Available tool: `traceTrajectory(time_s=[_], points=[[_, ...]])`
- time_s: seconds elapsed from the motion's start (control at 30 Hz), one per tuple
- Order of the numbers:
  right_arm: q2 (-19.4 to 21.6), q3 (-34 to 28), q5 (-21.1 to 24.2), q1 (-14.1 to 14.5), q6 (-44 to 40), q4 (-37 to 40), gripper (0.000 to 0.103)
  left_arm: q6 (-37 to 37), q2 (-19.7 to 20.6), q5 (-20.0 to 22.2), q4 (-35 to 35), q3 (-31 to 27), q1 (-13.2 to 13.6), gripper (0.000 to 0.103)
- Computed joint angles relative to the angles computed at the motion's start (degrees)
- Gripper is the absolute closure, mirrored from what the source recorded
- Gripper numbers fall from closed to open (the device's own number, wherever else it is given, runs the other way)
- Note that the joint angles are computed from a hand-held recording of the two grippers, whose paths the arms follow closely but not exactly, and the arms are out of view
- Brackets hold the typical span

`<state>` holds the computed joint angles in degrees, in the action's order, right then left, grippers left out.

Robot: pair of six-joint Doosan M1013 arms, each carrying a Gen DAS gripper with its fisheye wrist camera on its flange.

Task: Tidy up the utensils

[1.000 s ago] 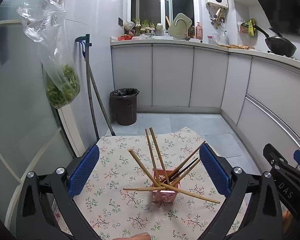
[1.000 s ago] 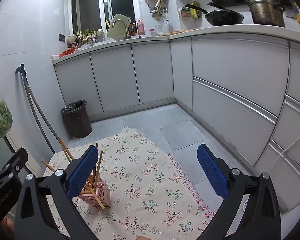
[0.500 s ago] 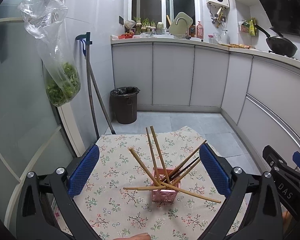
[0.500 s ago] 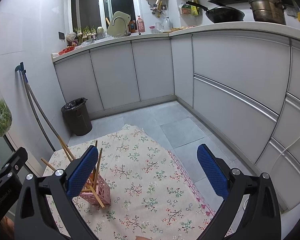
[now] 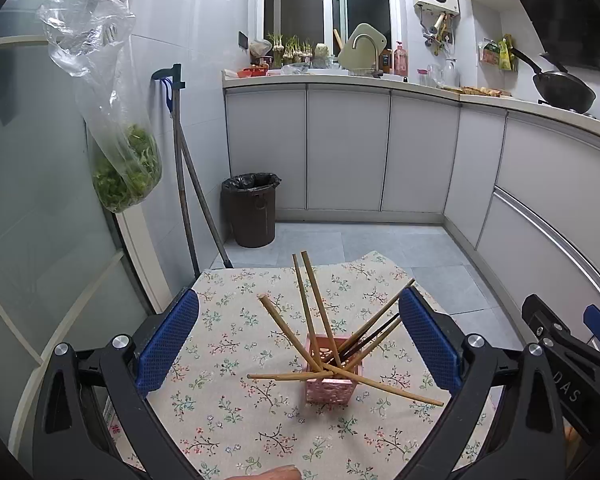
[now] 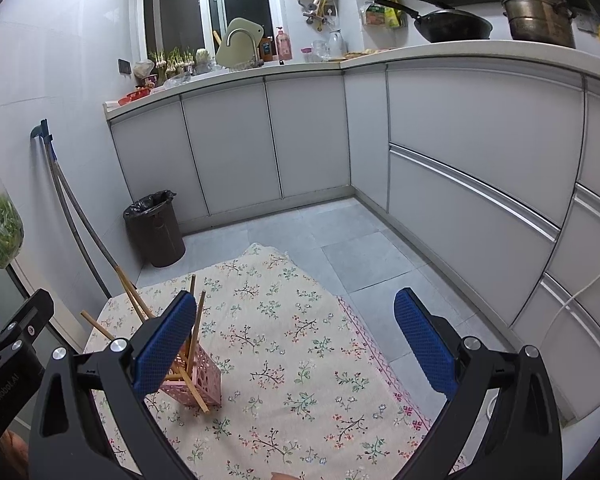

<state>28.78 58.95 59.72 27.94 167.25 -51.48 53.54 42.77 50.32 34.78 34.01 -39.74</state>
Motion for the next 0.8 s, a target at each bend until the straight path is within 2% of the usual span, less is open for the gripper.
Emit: traceTrajectory(time_s=[0.8], points=[[0.1, 0.0, -0.2, -0.1, -0.1, 0.4, 0.007, -0.5, 0.2, 0.8, 0.3, -0.4, 0.0, 0.007]])
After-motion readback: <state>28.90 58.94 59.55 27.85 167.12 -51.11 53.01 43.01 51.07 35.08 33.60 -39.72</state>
